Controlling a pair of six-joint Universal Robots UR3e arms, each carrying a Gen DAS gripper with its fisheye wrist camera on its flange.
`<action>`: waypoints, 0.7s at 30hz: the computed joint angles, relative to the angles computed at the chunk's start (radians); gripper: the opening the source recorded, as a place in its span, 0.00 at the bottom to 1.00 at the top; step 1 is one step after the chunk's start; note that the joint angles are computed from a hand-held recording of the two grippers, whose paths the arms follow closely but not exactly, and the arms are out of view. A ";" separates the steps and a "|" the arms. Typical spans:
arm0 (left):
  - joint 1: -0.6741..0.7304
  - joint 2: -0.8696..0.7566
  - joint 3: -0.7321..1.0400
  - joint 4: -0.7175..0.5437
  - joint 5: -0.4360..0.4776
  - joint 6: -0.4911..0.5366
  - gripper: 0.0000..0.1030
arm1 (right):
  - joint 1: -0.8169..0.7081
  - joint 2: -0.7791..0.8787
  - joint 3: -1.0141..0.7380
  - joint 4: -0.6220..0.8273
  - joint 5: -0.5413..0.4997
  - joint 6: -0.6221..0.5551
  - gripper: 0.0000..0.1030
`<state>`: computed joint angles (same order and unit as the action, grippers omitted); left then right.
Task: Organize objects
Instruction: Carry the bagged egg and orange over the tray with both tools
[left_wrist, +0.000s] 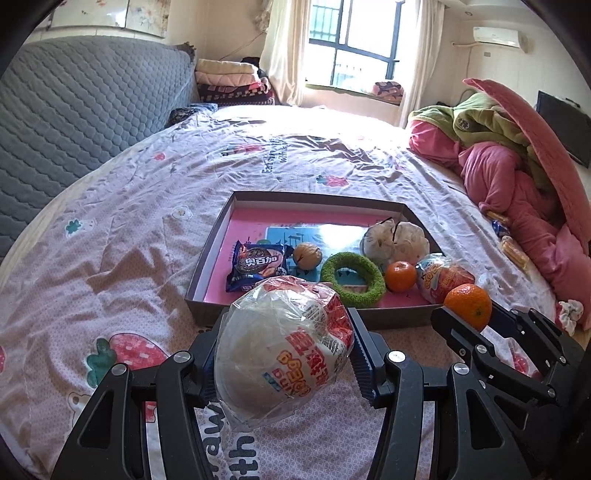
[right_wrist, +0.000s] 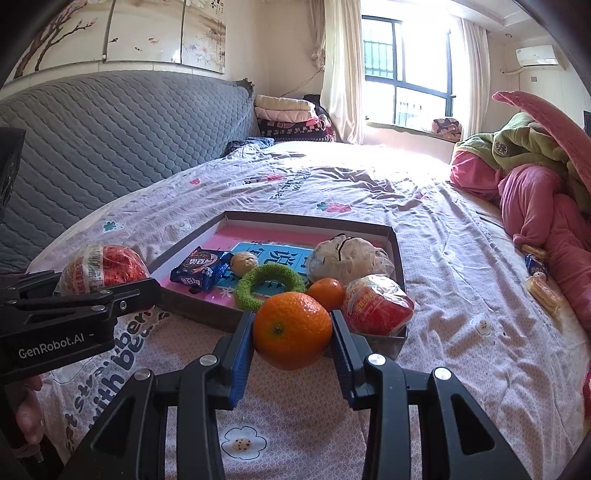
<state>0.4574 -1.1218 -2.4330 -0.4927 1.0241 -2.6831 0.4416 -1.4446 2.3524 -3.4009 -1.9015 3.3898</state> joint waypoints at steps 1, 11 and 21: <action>-0.003 -0.003 0.006 -0.002 -0.001 -0.003 0.58 | 0.000 -0.001 -0.005 0.003 0.001 -0.005 0.38; -0.039 -0.062 0.097 0.014 -0.003 -0.040 0.58 | -0.023 -0.030 -0.082 0.058 -0.003 -0.052 0.38; -0.093 -0.208 0.253 0.046 0.029 -0.076 0.58 | -0.071 -0.015 -0.174 0.083 0.034 -0.106 0.38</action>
<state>0.3646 -1.3301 -2.1799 -0.4466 1.0532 -2.7596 0.3710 -1.4601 2.1789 -3.3181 -1.8677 3.2839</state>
